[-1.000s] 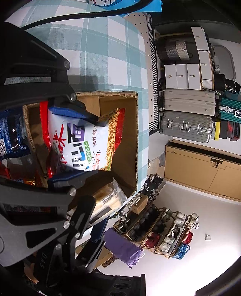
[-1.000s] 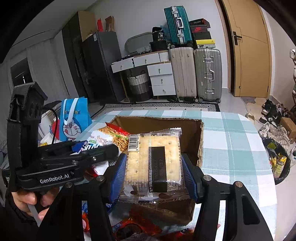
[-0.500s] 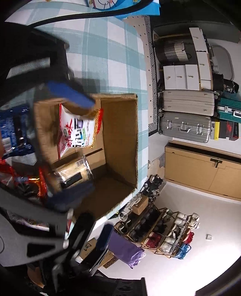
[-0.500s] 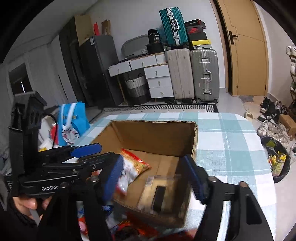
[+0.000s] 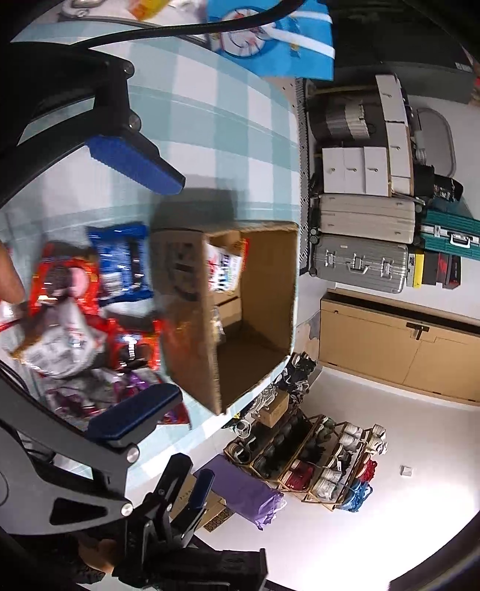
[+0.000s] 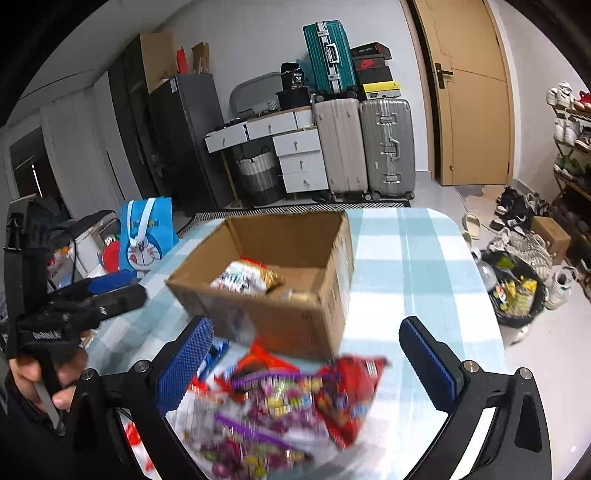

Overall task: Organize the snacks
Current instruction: 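Move both tools back toward the remaining snack pile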

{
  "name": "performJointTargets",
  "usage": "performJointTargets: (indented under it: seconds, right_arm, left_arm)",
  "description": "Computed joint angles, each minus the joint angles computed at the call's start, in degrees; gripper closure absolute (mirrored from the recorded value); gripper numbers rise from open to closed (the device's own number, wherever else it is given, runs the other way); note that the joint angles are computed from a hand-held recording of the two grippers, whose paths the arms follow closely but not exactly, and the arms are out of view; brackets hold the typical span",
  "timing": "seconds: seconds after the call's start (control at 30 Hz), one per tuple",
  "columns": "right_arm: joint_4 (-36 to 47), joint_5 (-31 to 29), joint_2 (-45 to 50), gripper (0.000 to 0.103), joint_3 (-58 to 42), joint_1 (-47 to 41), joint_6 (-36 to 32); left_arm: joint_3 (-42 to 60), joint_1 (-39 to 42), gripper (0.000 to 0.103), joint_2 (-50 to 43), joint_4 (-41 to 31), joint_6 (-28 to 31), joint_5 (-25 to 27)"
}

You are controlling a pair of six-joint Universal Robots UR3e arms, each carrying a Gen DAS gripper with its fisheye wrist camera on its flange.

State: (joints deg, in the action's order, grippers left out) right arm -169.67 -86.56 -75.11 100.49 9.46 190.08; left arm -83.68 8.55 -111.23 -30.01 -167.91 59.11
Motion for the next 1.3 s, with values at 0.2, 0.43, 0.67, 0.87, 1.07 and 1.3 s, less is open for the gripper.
performJointTargets:
  seconds: [0.2,0.43,0.67,0.87,1.07,1.3]
  right_arm:
    - [-0.3,-0.6,-6.2,0.001,9.4,0.8,3.6]
    - [0.9,-1.8,-8.7,0.000,13.4,3.1,6.5]
    - [3.3,-2.0,-7.8,0.000,12.8,4.5,8.1]
    - [4.5,-1.9,-5.6,0.000,11.8,5.4,8.9]
    - [2.6,-2.1,-3.1,0.000,12.0,6.3,12.0]
    - [2.8,-0.8,-0.6,0.001,11.1,6.8,13.0]
  left_arm:
    - [-13.8,4.4,0.001,10.5,0.2,3.7,-2.2]
    - [-26.1,8.6,0.001,20.2,-1.7,7.4,-3.9]
    - [-30.0,8.7,0.001,21.5,-1.6,8.3,-2.1]
    - [-31.8,8.0,0.001,20.3,-0.6,8.1,0.0]
    - [-33.8,8.1,0.001,20.3,-0.4,9.2,0.7]
    - [-35.1,7.3,0.001,19.4,0.7,9.8,2.6]
